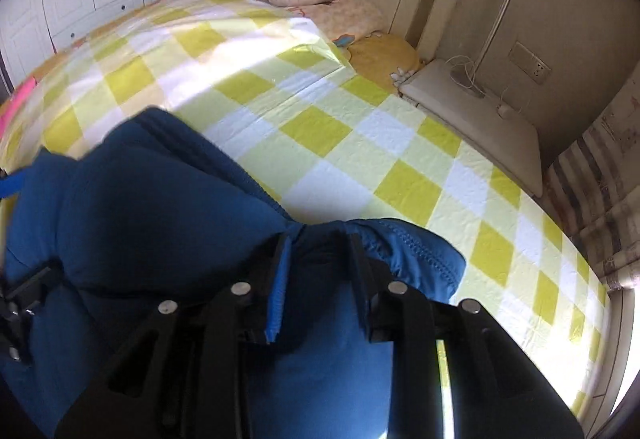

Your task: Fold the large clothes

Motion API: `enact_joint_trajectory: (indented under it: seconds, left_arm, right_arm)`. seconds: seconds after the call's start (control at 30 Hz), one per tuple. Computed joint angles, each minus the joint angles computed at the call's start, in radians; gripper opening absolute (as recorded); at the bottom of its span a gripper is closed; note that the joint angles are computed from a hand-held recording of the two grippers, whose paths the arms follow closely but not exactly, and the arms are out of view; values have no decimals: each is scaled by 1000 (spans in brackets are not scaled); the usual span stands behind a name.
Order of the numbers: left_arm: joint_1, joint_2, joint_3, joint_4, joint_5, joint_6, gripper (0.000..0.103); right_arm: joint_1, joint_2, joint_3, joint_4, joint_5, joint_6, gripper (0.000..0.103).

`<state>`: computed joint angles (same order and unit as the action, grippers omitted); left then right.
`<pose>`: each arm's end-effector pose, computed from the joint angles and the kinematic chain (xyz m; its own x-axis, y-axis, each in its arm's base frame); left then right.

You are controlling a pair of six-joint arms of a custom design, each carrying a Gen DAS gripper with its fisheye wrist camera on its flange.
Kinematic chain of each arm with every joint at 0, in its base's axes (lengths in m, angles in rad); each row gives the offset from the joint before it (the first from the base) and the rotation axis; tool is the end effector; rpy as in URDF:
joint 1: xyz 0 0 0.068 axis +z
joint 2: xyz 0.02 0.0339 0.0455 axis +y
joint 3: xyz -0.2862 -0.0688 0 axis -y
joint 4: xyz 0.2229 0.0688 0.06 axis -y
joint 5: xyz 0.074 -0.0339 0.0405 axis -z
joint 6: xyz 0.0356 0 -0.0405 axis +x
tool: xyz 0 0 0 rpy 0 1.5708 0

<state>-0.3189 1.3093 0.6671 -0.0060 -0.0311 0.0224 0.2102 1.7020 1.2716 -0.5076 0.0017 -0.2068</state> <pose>0.2357 -0.0766 0.2383 -0.5667 0.2107 -0.7965 0.3026 0.9524 0.0366 0.3422 0.0729 0.2704 -0.7292 -0.3655 -0.5785 -0.3652 0.9228 -0.1228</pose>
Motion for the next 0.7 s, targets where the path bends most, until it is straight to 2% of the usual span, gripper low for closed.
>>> enact_joint_trajectory:
  seconds: [0.1, 0.17, 0.23, 0.3, 0.37, 0.4, 0.47, 0.53, 0.6, 0.67, 0.7]
  left_arm:
    - [4, 0, -7, 10, 6, -1, 99]
    - [2, 4, -5, 10, 5, -1, 99]
    - [4, 7, -5, 12, 10, -2, 99]
    - [7, 10, -4, 16, 11, -6, 99]
    - [16, 19, 0, 16, 20, -9, 99]
    - [19, 22, 2, 13, 28, -9, 99]
    - [9, 18, -2, 20, 8, -5, 99]
    - [8, 16, -4, 23, 4, -2, 99]
    - [12, 14, -9, 25, 13, -3, 99]
    - [12, 12, -10, 24, 14, -2, 99]
    - [12, 11, -11, 25, 13, -2, 99]
  right_arm:
    - [-103, -105, -78, 127, -133, 93, 33]
    - [-147, -130, -107, 203, -135, 167, 33]
    - [-173, -95, -97, 203, -144, 198, 35]
    - [-136, 31, -66, 141, -128, 139, 35]
    - [-126, 48, -118, 219, -138, 142, 36]
    - [-130, 53, -88, 177, -141, 146, 36]
    - [-100, 59, 13, 43, -63, 109, 35]
    - [-59, 5, 24, 53, 36, 92, 35]
    - [-52, -65, -18, 145, 35, 126, 35]
    - [-34, -24, 2, 128, 75, 134, 36]
    - [-18, 62, 44, 57, 84, 111, 36]
